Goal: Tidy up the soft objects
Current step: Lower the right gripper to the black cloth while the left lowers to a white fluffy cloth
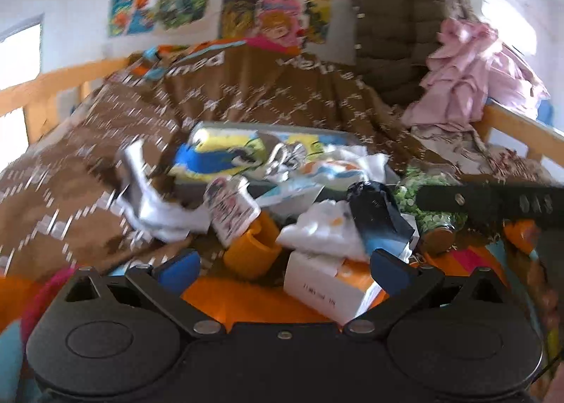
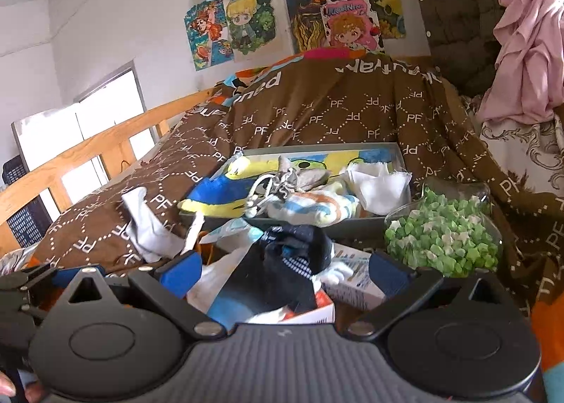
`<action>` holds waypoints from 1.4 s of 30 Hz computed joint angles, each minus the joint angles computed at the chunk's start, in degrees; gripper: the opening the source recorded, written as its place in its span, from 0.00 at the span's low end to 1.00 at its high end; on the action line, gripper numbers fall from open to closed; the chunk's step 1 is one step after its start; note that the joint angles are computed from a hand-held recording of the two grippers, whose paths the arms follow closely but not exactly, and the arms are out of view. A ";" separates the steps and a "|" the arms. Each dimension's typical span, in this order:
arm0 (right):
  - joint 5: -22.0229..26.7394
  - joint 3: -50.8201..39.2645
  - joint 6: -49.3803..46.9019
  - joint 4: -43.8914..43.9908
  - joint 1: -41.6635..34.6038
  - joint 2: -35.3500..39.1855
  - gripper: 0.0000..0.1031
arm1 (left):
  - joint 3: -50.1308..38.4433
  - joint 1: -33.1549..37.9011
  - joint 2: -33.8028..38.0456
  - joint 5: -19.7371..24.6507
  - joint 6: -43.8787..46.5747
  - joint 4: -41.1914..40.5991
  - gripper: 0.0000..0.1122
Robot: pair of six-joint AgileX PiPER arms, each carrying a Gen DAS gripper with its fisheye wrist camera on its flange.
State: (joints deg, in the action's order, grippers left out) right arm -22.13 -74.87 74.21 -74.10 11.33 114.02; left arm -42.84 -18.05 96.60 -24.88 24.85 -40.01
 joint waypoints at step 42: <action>-2.99 -23.04 16.89 -21.93 1.72 17.62 0.70 | -19.75 16.65 21.17 -5.87 -66.04 91.64 0.79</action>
